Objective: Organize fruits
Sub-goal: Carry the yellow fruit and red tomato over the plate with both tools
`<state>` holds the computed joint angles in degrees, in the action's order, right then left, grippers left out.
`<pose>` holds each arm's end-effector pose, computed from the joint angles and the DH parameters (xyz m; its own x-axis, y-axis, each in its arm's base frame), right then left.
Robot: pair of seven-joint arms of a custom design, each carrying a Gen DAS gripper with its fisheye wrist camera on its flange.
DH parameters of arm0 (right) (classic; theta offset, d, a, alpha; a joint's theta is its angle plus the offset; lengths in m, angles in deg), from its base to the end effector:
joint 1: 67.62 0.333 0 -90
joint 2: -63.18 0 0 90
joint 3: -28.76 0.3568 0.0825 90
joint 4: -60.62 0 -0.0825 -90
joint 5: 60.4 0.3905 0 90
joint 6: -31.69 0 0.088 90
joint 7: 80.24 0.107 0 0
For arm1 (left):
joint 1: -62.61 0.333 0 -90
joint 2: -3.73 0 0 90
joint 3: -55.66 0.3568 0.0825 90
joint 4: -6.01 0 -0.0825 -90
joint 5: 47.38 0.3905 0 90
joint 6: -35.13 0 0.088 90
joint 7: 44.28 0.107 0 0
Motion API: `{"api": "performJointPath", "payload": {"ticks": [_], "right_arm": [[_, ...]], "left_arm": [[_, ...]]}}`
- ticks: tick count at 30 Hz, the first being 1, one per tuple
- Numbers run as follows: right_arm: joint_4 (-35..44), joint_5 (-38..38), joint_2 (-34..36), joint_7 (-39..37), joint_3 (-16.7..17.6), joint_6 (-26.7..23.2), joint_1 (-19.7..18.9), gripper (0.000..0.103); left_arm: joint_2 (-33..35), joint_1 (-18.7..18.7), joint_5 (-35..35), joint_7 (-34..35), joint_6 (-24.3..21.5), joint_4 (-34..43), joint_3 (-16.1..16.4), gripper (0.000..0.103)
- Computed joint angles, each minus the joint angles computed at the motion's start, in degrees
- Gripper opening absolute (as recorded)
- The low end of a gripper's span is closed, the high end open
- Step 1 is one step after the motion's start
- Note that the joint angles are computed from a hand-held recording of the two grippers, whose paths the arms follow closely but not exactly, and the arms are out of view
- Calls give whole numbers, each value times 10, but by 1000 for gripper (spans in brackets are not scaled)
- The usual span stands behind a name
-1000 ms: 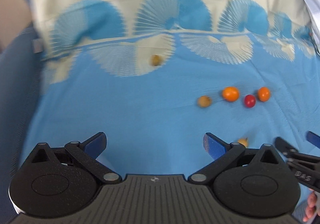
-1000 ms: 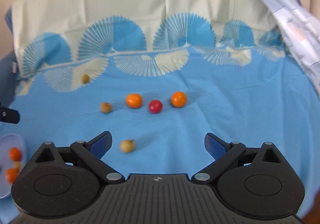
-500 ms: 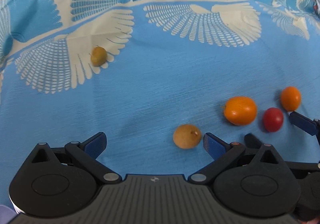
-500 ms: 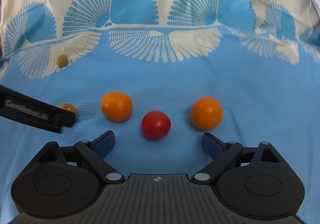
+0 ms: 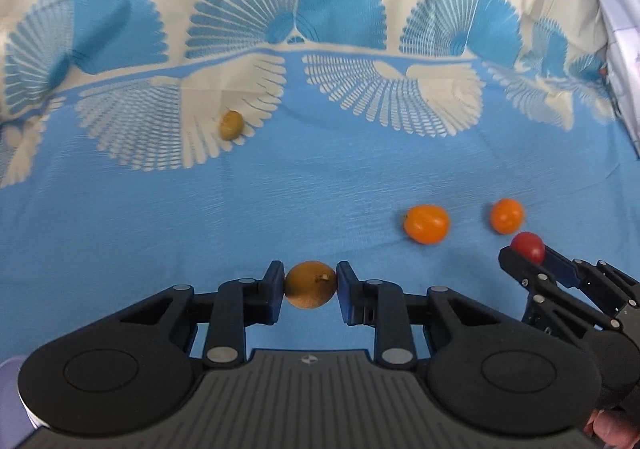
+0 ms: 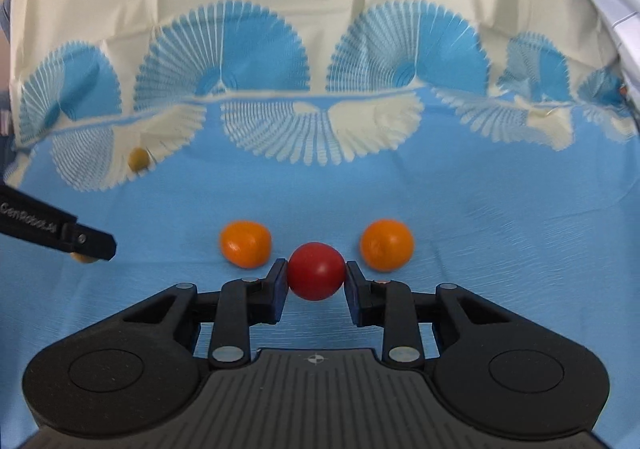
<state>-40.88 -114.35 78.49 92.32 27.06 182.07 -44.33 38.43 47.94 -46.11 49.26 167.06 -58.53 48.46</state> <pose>0.6316 0.2727 0.5036 -0.2897 -0.9479 -0.1323 -0.5964 0.2869 -0.7497 0.7553 -0.2662 0.5579 -0.4030 -0.9151 0.0159 -0.7709 0.3301 -0.5447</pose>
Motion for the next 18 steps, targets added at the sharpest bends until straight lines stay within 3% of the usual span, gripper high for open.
{"api": "performJointPath", "payload": {"ticks": [8,18], "right_arm": [[-24,-20,-80,28,43,-43,24,31],[45,42,-69,-39,94,-79,76,31]], "left_arm": [[-168,42,-21,0,30,-182,-1,31],[-329,115,-50,23,50,-328,12,31]]}}
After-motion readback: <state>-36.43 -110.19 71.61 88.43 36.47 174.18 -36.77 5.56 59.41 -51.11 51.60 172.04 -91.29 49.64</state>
